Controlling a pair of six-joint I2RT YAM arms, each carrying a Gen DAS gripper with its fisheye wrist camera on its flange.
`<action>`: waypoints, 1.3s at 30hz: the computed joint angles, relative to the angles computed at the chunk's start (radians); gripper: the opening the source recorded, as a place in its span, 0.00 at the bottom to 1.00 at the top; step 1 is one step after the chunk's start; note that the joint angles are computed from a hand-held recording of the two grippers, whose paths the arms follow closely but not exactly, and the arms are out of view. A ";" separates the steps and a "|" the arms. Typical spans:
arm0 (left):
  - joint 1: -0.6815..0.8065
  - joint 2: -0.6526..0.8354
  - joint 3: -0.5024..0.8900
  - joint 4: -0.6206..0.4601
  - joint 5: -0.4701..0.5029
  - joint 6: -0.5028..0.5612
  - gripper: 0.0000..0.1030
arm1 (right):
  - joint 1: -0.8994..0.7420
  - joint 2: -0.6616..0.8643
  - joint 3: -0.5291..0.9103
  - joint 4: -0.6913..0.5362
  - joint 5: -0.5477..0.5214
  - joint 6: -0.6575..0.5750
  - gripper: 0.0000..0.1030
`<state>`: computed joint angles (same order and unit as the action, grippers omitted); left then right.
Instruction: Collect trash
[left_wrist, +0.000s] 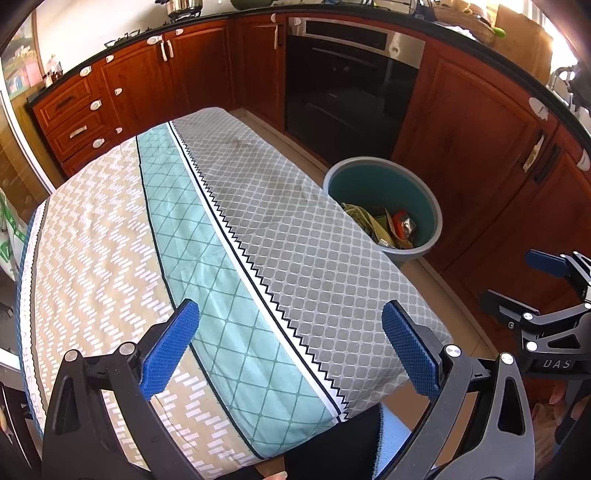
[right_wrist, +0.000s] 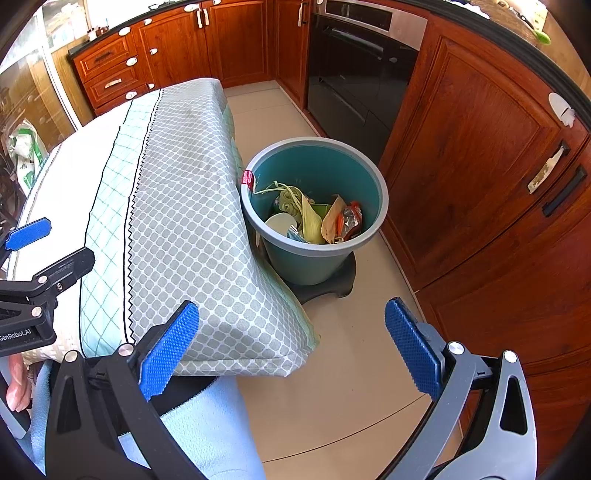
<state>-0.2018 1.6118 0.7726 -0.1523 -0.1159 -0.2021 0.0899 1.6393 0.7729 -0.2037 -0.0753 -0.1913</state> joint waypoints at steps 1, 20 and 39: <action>0.000 0.001 0.000 0.000 -0.001 -0.001 0.96 | 0.001 0.005 0.003 0.001 0.000 -0.002 0.94; -0.005 0.002 -0.015 0.018 0.005 -0.004 0.96 | 0.003 0.011 0.004 0.002 0.006 -0.004 0.94; -0.013 0.007 -0.008 -0.003 -0.027 -0.014 0.96 | 0.007 0.015 0.000 0.007 0.019 -0.003 0.94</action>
<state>-0.2146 1.6187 0.7646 -0.1551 -0.1428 -0.2160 0.0970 1.6543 0.7732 -0.1971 -0.0566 -0.1943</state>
